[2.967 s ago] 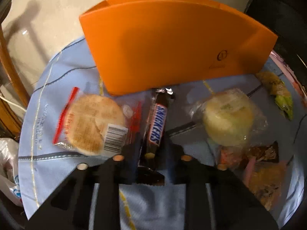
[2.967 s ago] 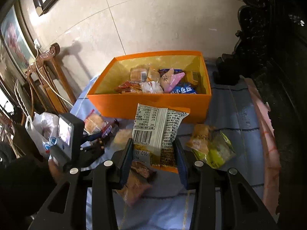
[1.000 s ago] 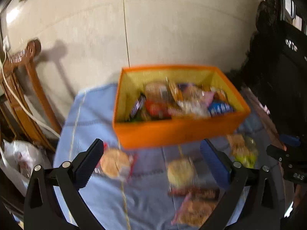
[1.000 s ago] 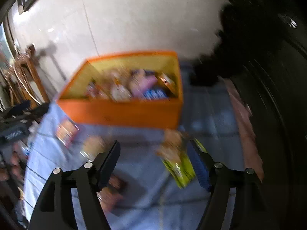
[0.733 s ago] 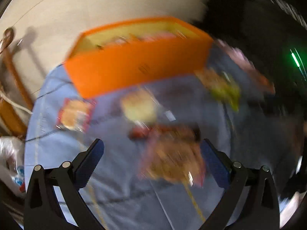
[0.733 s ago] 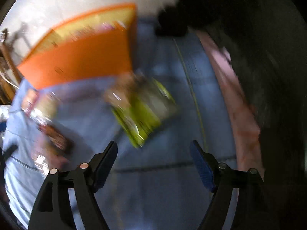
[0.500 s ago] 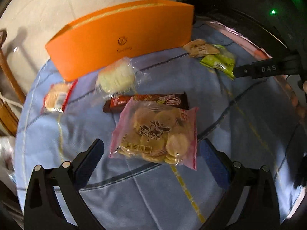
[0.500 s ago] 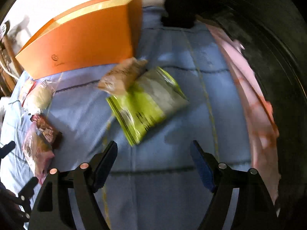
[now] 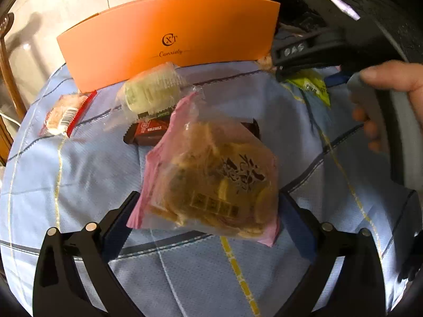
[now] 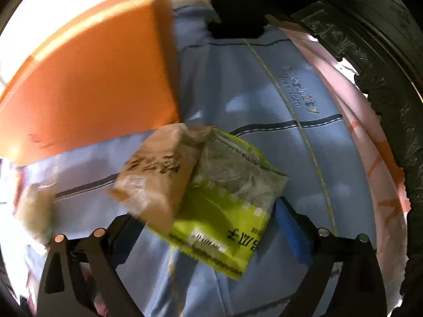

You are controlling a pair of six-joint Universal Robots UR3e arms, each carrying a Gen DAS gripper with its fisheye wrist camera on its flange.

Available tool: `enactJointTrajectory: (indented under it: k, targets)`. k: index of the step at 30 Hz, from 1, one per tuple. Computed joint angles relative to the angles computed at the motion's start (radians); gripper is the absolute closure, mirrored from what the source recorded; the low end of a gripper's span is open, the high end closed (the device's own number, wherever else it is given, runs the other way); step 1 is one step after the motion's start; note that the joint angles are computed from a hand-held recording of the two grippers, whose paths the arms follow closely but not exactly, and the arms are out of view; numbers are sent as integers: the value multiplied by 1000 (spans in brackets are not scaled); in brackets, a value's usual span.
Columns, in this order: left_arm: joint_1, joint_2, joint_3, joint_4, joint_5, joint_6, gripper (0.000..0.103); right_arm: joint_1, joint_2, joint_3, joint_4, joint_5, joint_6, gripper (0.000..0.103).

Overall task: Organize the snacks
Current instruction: 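Grasp the pink cookie bag with the left tool while the right tool grasps the green-yellow bag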

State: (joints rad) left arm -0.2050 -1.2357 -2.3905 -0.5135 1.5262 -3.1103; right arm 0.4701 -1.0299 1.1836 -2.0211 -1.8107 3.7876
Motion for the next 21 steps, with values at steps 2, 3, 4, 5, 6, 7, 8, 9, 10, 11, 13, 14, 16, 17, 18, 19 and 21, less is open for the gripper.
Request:
enactJointTrajectory:
  k: [2,3,4,5,6,7,8,9,10,11,13,14,16,17,18,19,21]
  targets:
    - [5,10,4,5,0,-5,5,0,-16,50,-41,7,-13,7]
    - [12,22,0,16,0,-5,5,-8,-35,89,-73,18,-22,10]
    - [30,35,-9,22,-14,4,5,-14,-63,135,-103,30,-23,12]
    - [50,57,-11,9,-26,10,5,-13,-84,164,-116,30,-23,18]
    - [74,80,-12,-17,-44,18,5,-14,-99,184,-124,32,-29,22]
    - [112,118,-17,-55,-73,30,5,-15,-125,218,-134,38,-31,24]
    - [149,156,-25,-89,-94,46,5,-16,-153,256,-150,46,-30,25]
    - [177,194,-33,-119,-109,51,5,-11,-181,297,-166,46,-27,25]
    - [222,248,-44,-169,-139,68,5,-6,-196,324,-180,42,-29,25]
    - [280,297,-52,-224,-177,94,5,7,-214,355,-193,32,-36,25]
    - [346,357,-58,-299,-215,117,5,43,-240,405,-221,0,-57,25]
    - [367,376,-58,-323,-229,127,5,56,-252,425,-231,-10,-67,25]
    - [360,354,-52,-303,-227,133,5,71,-300,493,-261,7,-66,25]
    - [326,327,-50,-272,-211,113,5,71,-321,531,-288,18,-75,25]
    - [285,257,-30,-225,-198,99,5,79,-335,551,-298,18,-80,24]
    - [227,192,-13,-173,-159,71,5,82,-344,563,-305,19,-85,22]
    - [120,69,17,-46,-89,22,5,79,-356,565,-301,23,-87,21]
